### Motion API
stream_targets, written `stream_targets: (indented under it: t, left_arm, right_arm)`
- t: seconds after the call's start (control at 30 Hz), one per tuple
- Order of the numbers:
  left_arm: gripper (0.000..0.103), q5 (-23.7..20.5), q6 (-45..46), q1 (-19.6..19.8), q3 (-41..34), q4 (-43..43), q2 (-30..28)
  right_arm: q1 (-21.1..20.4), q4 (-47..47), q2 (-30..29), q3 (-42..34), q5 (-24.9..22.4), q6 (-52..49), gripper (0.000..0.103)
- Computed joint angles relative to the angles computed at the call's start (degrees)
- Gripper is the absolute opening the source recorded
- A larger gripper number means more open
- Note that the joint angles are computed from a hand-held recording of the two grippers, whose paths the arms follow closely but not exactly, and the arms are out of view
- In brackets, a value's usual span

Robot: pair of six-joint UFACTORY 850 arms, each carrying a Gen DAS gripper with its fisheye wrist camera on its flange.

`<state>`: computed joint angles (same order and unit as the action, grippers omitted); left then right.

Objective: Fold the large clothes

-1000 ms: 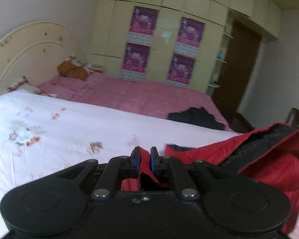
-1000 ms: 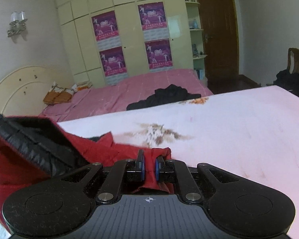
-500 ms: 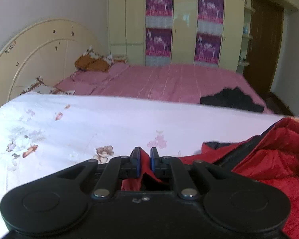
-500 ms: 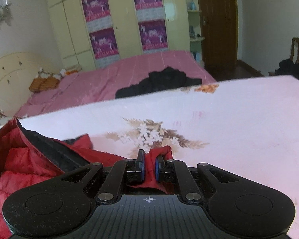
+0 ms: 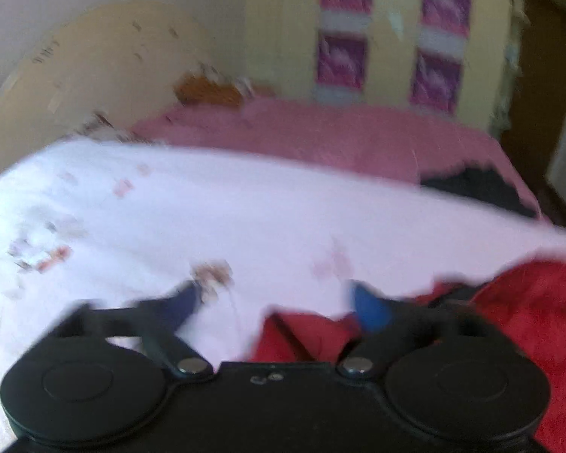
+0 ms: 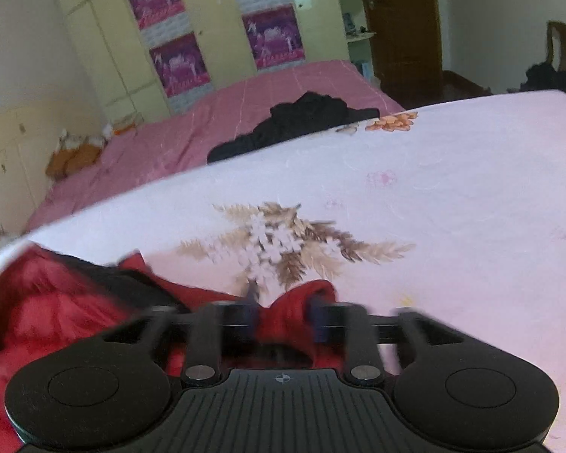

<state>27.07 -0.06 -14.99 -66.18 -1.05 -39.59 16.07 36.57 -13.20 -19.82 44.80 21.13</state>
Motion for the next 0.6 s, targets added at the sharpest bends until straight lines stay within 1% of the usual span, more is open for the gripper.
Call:
stream_targets:
  t: [0.03,0.07,0.1,0.13,0.2,0.3,0.33,0.37,0.4,0.43,0.47,0.6]
  left_arm:
    - [0.097,2.50,-1.56,0.20,0.70,1.50,0.36]
    - [0.097,3.65,-1.18,0.28,1.18,1.54,0.78]
    - [0.096,3.49,-0.30,0.27,1.27,1.35,1.08]
    - [0.094,3.12,-1.00,0.41,1.45,2.81,1.39]
    - [0.094,3.58,-2.98,0.73,2.64,6.32,2.17]
    - [0.093,5.07,-4.85,0.59,5.04,11.26,3.46]
    - [0.093,5.75,-4.44,0.53,5.70,12.35,3.65]
    - [0.093,6.20,-3.66,0.25,6.20,13.14,3.85]
    - [0.093,6.54,-2.36,-0.15,6.95,13.89,4.13]
    - [0.093,6.53,-1.04,-0.64,7.34,14.16,4.17]
    - [0.093,6.75,0.31,-1.15,7.87,14.28,4.19]
    - [0.093,8.16,5.20,-2.72,9.52,12.63,3.77]
  right_arm:
    - [0.86,2.66,0.04,-0.20,0.92,-2.03,0.078]
    - [1.77,5.87,0.00,-0.72,1.57,-5.22,0.080]
    - [2.22,7.07,-0.16,-1.01,2.25,-6.96,0.080]
    - [2.43,7.37,-0.21,-1.18,2.62,-7.64,0.080]
    - [3.29,8.84,-0.22,-1.39,3.52,-8.70,0.080]
    - [5.93,11.94,0.36,-1.24,5.96,-11.81,0.080]
    - [7.38,13.66,0.55,-1.27,7.08,-13.86,0.079]
    - [8.62,15.17,0.23,-1.48,8.36,-15.66,0.077]
    - [9.74,16.29,-0.03,-1.76,9.26,-17.15,0.071]
    - [10.48,16.48,-0.15,-1.97,9.45,-17.95,0.060]
    - [10.86,15.85,-0.56,-2.40,9.07,-18.06,0.058]
    - [12.34,13.94,-3.40,-4.68,6.64,-18.40,0.058]
